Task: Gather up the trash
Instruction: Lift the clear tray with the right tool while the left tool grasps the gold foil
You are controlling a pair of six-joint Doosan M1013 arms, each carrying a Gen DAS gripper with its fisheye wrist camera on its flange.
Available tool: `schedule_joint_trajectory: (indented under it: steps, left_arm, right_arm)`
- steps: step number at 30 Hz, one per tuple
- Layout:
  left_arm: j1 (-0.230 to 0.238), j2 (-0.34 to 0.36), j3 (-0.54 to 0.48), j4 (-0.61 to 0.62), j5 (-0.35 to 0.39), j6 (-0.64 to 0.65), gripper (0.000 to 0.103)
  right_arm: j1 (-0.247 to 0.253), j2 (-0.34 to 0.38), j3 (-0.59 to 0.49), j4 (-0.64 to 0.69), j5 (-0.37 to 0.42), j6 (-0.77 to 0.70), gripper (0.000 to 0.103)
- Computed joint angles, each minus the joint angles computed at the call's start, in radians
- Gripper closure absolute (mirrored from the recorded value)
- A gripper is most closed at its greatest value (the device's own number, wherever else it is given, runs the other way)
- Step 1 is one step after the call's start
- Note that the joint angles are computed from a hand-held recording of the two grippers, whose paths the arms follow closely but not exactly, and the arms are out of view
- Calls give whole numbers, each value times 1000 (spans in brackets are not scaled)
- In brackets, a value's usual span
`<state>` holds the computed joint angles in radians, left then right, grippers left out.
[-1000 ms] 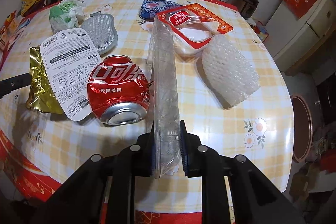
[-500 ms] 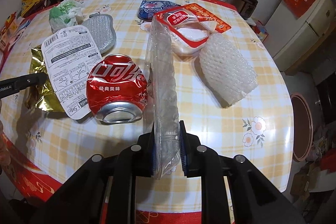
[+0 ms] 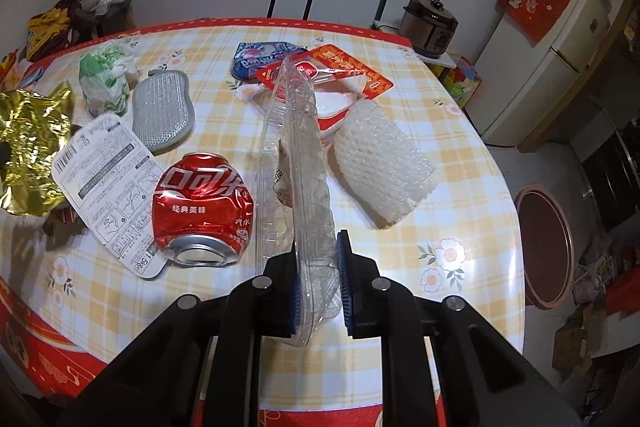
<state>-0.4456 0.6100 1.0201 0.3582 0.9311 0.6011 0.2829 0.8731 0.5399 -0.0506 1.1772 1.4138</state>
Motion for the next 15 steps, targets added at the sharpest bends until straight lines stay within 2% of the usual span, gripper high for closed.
schedule_joint_trajectory:
  steps: [9,15]
  left_arm:
    - [4,-75,80,153,-34,-137,92]
    - [14,-100,102,158,-94,-121,92]
  right_arm:
    - [2,-21,15,6,-20,22,86]
    - [5,-22,-5,4,-14,57,86]
